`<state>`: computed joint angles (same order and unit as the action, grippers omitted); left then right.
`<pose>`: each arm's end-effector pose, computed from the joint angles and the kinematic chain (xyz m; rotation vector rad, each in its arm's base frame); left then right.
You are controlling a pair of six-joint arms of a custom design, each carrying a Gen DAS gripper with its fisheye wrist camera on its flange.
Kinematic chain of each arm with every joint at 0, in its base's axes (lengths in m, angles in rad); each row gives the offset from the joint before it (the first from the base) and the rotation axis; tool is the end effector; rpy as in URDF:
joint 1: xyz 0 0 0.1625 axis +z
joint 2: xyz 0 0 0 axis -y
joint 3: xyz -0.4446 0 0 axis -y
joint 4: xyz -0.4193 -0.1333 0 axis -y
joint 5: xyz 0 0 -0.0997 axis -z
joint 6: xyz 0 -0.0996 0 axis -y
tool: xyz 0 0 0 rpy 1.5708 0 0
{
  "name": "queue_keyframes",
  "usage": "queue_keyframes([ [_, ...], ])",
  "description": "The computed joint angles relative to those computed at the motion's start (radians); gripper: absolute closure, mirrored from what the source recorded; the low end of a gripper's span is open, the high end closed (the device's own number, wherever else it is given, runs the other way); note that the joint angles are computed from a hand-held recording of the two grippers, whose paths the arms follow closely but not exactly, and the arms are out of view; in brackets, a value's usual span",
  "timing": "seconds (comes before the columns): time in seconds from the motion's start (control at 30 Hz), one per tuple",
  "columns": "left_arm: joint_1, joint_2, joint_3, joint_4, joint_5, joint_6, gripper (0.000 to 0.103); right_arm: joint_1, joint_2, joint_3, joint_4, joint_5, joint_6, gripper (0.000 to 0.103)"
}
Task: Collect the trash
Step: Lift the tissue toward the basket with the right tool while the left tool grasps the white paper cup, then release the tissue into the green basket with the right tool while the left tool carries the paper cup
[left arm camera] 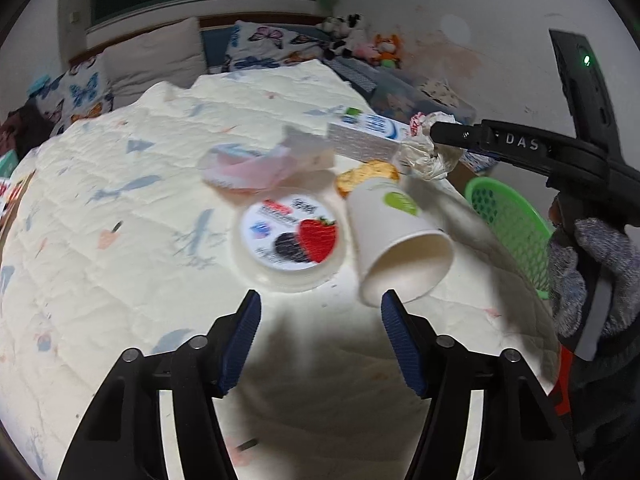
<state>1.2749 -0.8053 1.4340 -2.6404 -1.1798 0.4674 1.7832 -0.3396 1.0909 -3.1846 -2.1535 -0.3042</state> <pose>-0.0627 -0.7928 0.1958 0.8830 2.5177 -0.5499 0.2567 -0.8179 0.0460 0.2848 -2.3391 1.0408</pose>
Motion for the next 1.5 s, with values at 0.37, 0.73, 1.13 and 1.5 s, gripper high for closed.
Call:
queue_keyframes([
  [0.37,-0.02,0.064,-0.034,-0.021,0.022,0.058,0.063,-0.007,-0.072,0.14,-0.09,-0.003,0.006,0.07],
  [0.73,-0.017,0.094,-0.054,-0.063,0.024,0.08,0.099,-0.011,-0.127,0.246,-0.16,-0.021,0.01,0.07],
  [1.13,-0.031,0.047,0.01,-0.114,-0.008,0.121,0.1,-0.026,-0.197,0.371,-0.239,-0.06,0.035,0.07],
  [1.5,-0.069,0.0,0.048,-0.117,-0.076,0.119,0.1,-0.065,-0.294,0.519,-0.36,-0.145,0.059,0.07],
])
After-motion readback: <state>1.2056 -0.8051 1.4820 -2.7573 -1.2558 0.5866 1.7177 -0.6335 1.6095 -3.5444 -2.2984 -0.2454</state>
